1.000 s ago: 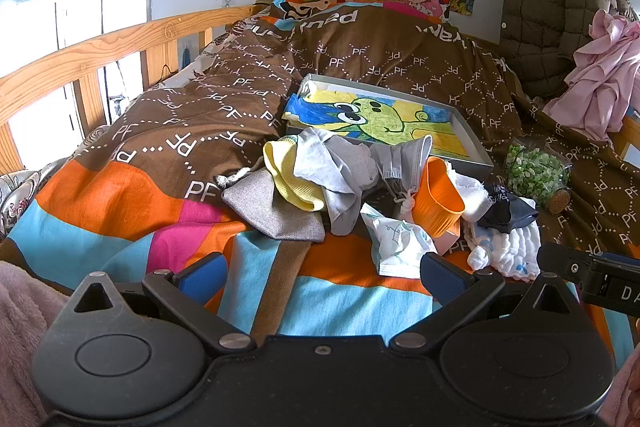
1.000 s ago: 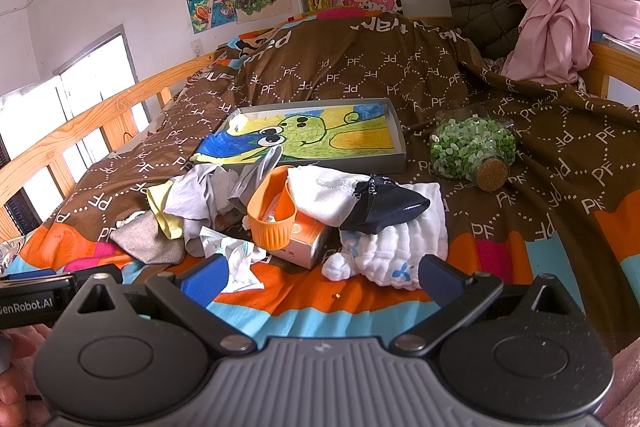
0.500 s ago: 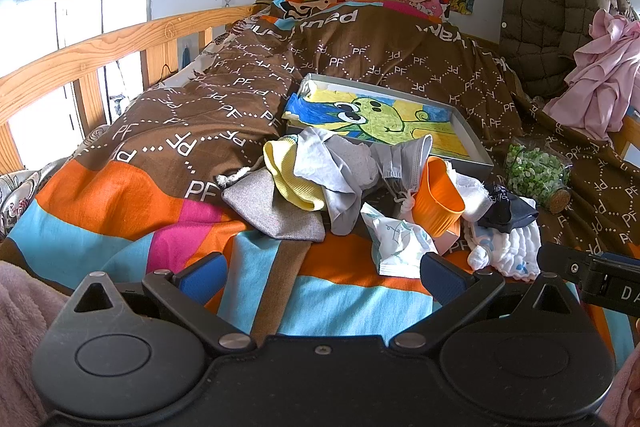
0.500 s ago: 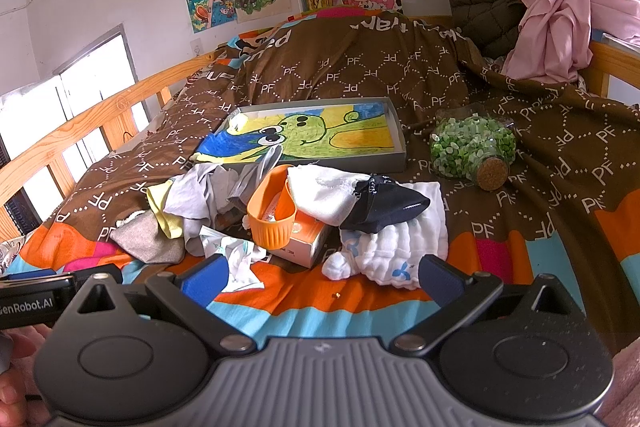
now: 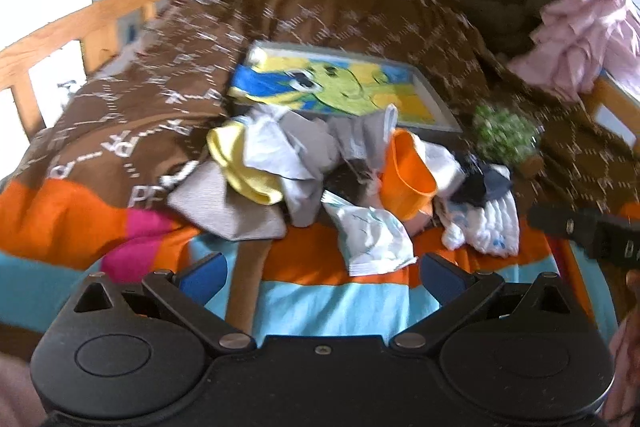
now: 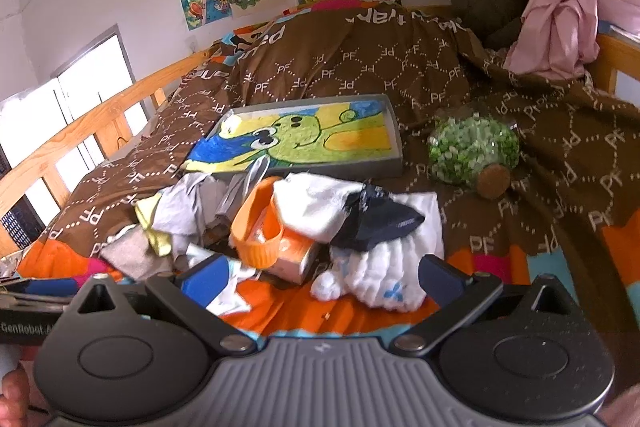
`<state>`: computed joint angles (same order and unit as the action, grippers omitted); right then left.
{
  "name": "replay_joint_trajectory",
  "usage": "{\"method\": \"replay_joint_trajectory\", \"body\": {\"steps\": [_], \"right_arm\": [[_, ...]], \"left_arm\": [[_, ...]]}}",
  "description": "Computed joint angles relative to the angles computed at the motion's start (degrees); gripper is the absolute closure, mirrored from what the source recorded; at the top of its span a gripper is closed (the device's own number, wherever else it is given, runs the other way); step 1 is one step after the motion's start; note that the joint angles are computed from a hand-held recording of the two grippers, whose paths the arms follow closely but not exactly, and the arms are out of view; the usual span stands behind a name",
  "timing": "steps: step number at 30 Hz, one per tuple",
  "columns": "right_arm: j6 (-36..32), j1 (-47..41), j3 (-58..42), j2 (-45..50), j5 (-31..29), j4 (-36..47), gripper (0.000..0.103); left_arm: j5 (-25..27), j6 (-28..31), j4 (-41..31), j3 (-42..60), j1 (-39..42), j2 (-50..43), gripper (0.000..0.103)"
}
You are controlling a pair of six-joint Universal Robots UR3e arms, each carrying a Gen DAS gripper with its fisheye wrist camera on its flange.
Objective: Organize soft objects
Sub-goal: 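Move both tools down toward the pile of soft items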
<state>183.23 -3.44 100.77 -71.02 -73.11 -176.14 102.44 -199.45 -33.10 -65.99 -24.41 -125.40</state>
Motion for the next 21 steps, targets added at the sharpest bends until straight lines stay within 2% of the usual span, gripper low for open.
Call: {"method": "replay_joint_trajectory", "body": {"steps": [5,10,16,21], "right_arm": [[-1.51,-1.63,-8.06,5.09,3.57,3.38,0.0],[-3.84,-2.77,-17.18,11.44,8.95,6.95,0.0],[-7.56,-3.29,-29.65,19.44,14.03,12.2,0.0],[-11.22,-3.2,-38.69,24.92,18.17,18.88,0.0]], "left_arm": [[-5.88,7.62,-7.18,9.77,2.21,-4.91,0.001],[-10.72,15.09,-11.04,17.51,3.78,-9.46,0.001],[-17.05,18.46,-17.4,27.32,6.27,-15.38,0.001],[-25.37,19.34,-25.67,38.7,9.01,-21.89,0.001]]}}
